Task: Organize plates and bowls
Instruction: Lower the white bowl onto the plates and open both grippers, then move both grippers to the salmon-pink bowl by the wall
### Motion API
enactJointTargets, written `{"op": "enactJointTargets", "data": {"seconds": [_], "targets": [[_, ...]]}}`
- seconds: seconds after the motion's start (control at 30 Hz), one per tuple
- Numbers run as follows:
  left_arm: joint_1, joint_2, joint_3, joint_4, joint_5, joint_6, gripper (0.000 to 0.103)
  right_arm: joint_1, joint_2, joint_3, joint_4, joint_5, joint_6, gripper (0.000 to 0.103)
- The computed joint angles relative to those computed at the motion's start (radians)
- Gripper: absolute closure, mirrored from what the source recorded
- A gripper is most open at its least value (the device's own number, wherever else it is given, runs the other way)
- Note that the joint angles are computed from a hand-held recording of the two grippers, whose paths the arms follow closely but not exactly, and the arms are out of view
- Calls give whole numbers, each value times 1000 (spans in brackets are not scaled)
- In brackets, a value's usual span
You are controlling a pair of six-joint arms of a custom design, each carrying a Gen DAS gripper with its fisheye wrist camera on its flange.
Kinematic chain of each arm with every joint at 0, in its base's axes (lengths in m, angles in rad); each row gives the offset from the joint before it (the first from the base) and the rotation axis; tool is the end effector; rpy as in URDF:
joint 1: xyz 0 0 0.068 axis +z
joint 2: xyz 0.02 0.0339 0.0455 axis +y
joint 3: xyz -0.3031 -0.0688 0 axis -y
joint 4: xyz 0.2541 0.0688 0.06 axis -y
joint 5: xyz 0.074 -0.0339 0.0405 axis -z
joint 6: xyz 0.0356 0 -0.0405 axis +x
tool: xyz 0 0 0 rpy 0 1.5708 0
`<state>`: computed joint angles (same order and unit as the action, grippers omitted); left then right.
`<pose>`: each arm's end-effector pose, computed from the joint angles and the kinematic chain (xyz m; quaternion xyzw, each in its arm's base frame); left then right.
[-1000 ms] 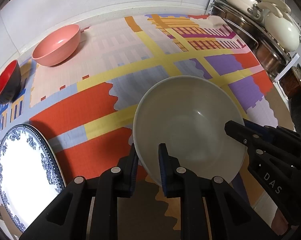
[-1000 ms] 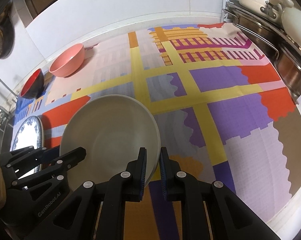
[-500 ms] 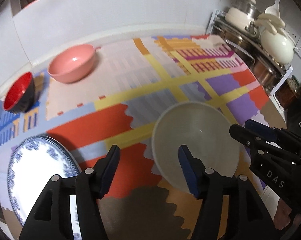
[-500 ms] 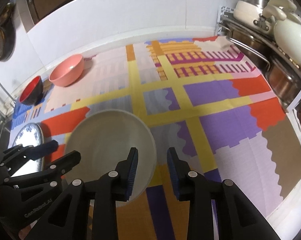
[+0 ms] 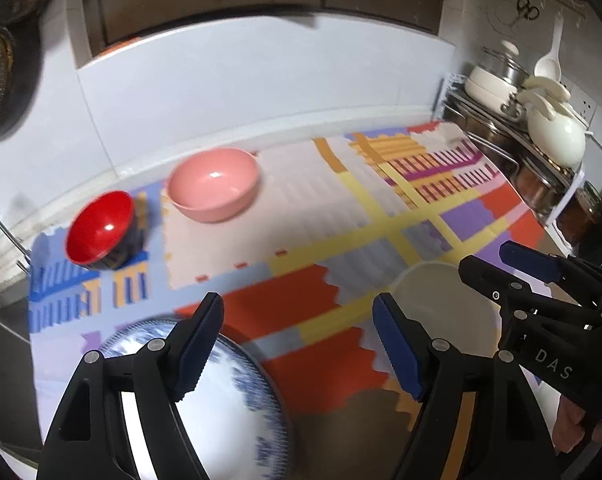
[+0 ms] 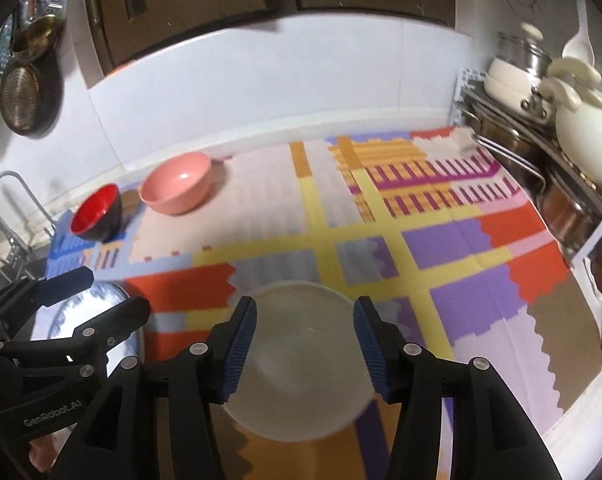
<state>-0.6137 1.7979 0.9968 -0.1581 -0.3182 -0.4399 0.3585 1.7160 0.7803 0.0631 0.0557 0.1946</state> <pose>0.3090 -0.2040 0.1798 0.0342 0.9422 -0.0189 0.3329 0.3128 0.1151 0.1605 -0.0674 0.9369 0.0682 0.3361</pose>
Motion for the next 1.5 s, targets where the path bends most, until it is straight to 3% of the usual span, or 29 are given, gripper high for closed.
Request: {"op": "enactJointTargets", "data": {"seconds": [0.37, 0.7, 1.07, 1.5], "targets": [[140, -101, -37, 36, -10, 145, 21, 118, 57, 163, -41, 36, 88, 50], [271, -84, -1, 95, 19, 276, 21, 170, 191, 416, -157, 20, 84, 50], [399, 78, 148, 95, 106, 358, 21, 179, 407, 749, -316, 22, 82, 50], [467, 392, 461, -23, 157, 381, 22, 151, 734, 1250, -597, -24, 74, 50]]}}
